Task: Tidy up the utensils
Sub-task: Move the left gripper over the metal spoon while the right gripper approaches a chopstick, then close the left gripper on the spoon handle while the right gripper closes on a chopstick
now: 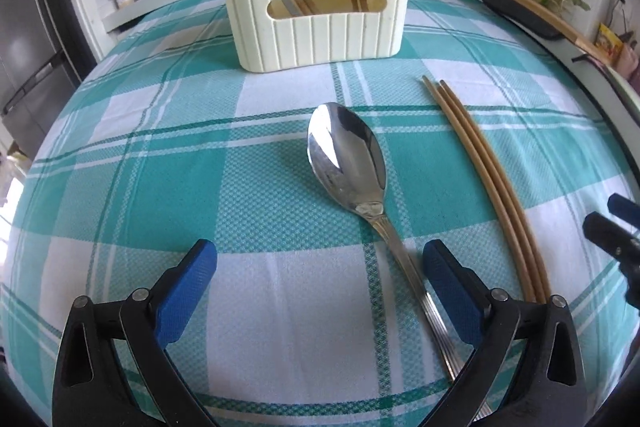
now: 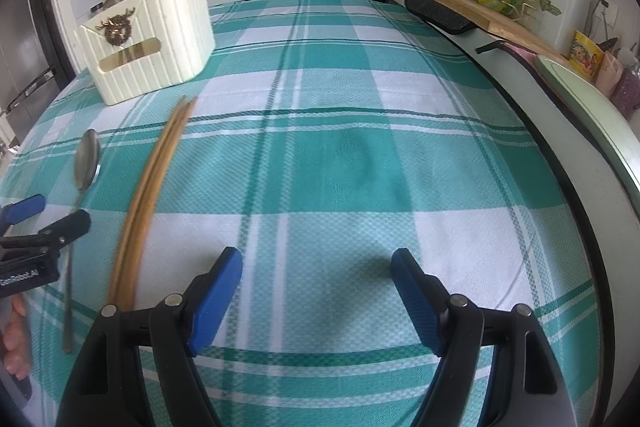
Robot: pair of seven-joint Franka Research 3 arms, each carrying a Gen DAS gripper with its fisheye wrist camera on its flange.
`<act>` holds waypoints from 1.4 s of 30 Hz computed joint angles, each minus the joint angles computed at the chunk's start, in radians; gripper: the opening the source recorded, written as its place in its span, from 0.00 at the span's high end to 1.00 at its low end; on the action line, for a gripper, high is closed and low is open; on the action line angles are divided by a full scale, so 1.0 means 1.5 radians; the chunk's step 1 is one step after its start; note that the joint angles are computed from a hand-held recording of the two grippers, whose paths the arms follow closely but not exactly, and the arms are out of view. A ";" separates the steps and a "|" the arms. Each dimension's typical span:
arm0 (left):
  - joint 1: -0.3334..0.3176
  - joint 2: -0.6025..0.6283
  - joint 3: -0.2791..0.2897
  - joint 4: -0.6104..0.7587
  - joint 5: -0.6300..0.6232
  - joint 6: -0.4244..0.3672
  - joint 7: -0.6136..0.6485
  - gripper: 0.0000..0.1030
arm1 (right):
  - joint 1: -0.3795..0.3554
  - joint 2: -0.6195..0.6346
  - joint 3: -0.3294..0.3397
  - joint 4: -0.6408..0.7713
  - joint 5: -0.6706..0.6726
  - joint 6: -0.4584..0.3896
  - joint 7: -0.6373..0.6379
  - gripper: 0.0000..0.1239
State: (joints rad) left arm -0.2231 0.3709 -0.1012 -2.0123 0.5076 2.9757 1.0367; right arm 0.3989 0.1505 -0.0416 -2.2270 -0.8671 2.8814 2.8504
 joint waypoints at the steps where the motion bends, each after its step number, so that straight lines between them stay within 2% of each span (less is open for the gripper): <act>1: 0.028 0.002 -0.027 -0.002 -0.029 0.001 0.029 0.00 | 0.001 0.003 0.002 0.010 -0.006 0.020 -0.006 0.37; 2: 0.043 0.003 -0.043 -0.003 -0.048 0.001 0.048 0.00 | 0.005 0.010 0.006 0.029 -0.006 0.019 -0.026 0.37; 5: 0.044 -0.002 -0.043 -0.010 -0.057 0.004 0.073 0.00 | 0.007 0.055 0.037 0.094 0.084 -0.017 -0.187 0.38; 6: 0.048 -0.005 -0.046 -0.015 -0.062 0.007 0.083 0.00 | 0.012 0.070 0.039 0.114 0.105 -0.038 -0.220 0.42; 7: 0.053 -0.007 -0.051 -0.019 -0.070 0.011 0.094 0.00 | 0.022 0.083 0.036 0.132 0.115 -0.061 -0.236 0.49; 10: 0.069 -0.009 -0.067 -0.027 -0.096 0.021 0.129 0.00 | 0.036 0.108 0.028 0.157 0.167 -0.095 -0.281 0.51; 13: 0.059 -0.009 -0.056 -0.028 -0.102 0.024 0.133 0.00 | 0.047 0.106 0.010 0.144 0.203 -0.071 -0.290 0.51; 16: 0.057 -0.010 -0.054 -0.030 -0.108 0.027 0.138 0.00 | 0.054 0.100 0.002 0.138 0.238 -0.076 -0.307 0.51; 18: 0.054 -0.010 -0.052 -0.029 -0.110 0.026 0.139 0.00 | 0.058 0.103 -0.001 0.145 0.253 -0.105 -0.320 0.51; 21: 0.047 -0.010 -0.044 -0.029 -0.106 0.025 0.135 0.00 | 0.069 0.104 -0.014 0.145 0.238 -0.099 -0.309 0.51; 25: 0.048 -0.011 -0.046 -0.029 -0.107 0.022 0.140 0.00 | 0.076 0.101 -0.020 0.144 0.228 -0.093 -0.295 0.80; 28: 0.056 -0.013 -0.053 -0.032 -0.113 0.023 0.150 0.00 | 0.072 0.094 -0.017 0.135 0.234 -0.094 -0.294 0.87; 31: 0.060 -0.014 -0.057 -0.034 -0.118 0.022 0.160 0.00 | 0.068 0.084 -0.017 0.125 0.234 -0.105 -0.290 0.88; 34: 0.080 -0.015 -0.079 -0.036 -0.136 0.016 0.194 0.00 | 0.054 0.072 -0.009 0.110 0.249 -0.104 -0.294 0.88; 36: 0.120 -0.018 -0.119 -0.038 -0.170 0.001 0.256 0.00 | 0.042 0.065 0.000 0.106 0.269 -0.117 -0.311 0.88; 38: 0.150 -0.024 -0.144 -0.040 -0.208 -0.019 0.314 0.00 | 0.029 0.058 0.012 0.105 0.297 -0.143 -0.348 0.88; 42: 0.172 -0.033 -0.144 -0.036 -0.264 -0.060 0.394 0.00 | 0.001 0.056 0.041 0.125 0.375 -0.209 -0.463 0.88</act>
State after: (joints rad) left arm 0.0347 0.3217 -0.3179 -2.0663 0.1113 2.8861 1.6279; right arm 0.4000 0.2340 0.0198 -2.0394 -0.3049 2.5679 2.1558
